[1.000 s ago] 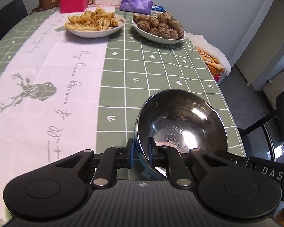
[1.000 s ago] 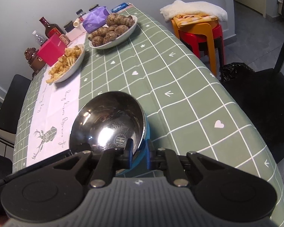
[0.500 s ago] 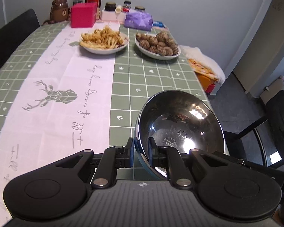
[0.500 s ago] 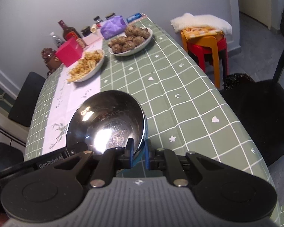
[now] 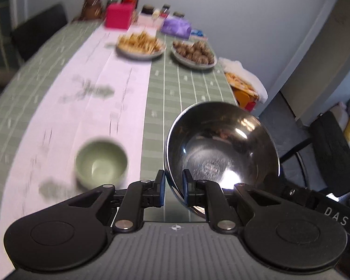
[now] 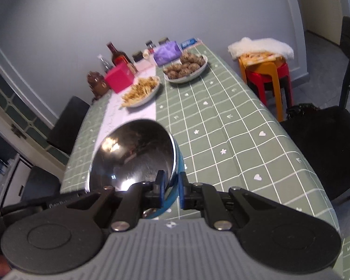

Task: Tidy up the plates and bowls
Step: 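Grip the rims of the nested orange and blue bowls with both tools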

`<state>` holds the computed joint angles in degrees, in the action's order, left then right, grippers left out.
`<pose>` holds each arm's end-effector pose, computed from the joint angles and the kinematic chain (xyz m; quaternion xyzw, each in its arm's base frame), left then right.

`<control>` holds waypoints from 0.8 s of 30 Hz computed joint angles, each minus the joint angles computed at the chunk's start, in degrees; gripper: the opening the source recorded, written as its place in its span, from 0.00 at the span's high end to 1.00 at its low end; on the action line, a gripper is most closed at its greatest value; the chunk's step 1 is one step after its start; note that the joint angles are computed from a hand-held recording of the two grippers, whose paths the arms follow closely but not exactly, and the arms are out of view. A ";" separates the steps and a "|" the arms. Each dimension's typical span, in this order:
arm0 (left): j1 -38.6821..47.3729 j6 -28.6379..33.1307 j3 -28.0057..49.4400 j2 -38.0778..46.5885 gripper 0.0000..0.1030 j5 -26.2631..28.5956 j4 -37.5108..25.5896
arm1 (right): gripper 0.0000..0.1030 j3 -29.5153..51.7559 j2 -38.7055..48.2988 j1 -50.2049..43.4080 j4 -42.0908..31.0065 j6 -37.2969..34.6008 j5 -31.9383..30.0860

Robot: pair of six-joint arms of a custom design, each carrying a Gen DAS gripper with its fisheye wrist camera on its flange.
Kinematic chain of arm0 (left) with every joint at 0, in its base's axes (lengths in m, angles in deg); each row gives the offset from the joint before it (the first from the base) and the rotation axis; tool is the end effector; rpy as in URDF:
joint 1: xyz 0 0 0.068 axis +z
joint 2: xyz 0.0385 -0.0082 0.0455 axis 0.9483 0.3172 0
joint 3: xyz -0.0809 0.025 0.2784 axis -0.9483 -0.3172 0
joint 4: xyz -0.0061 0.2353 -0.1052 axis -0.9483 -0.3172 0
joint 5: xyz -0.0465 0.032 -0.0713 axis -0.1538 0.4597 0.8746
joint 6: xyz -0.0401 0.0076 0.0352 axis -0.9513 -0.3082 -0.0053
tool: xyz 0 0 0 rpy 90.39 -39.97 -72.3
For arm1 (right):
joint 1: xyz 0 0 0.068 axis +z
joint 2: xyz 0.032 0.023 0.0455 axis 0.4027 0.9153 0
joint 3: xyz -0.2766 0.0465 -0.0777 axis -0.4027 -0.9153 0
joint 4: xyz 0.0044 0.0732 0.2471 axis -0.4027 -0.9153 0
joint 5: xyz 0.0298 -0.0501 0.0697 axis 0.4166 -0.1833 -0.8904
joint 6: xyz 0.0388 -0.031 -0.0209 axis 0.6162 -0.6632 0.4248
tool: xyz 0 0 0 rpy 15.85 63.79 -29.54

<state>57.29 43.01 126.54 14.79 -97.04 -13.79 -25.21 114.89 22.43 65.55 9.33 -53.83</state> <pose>0.2825 -0.0667 0.1379 -0.1998 0.9253 -0.0768 0.3132 0.3126 0.0121 0.1431 -0.0405 0.8989 0.2789 0.3354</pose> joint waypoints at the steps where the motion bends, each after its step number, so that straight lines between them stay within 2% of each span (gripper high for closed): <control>1: -0.36 -0.73 -1.51 -1.50 0.84 0.11 -0.33 | 0.91 -2.45 -2.15 -0.29 1.27 -0.75 -0.44; 6: -5.51 -2.80 -8.28 -9.16 0.84 -5.36 -0.95 | 0.91 -10.71 -9.52 -2.50 1.78 -5.61 -2.79; 10: -8.37 -5.70 -11.82 -13.10 0.84 -4.65 -3.29 | 0.91 -14.47 -12.05 -6.24 -1.97 -10.77 -5.11; 13: -10.42 -7.85 -13.97 -12.88 0.84 -3.59 -3.17 | 0.91 -16.60 -12.30 -9.14 -4.44 -15.14 -6.02; 18: -12.25 -12.79 -17.95 -9.29 0.84 -1.93 2.96 | 0.91 -18.94 -8.53 -12.02 -3.14 -17.89 -6.22; 24: -13.98 -19.48 -23.97 -4.02 0.84 -1.45 15.04 | 0.92 -21.09 -3.13 -13.57 2.47 -17.45 -6.88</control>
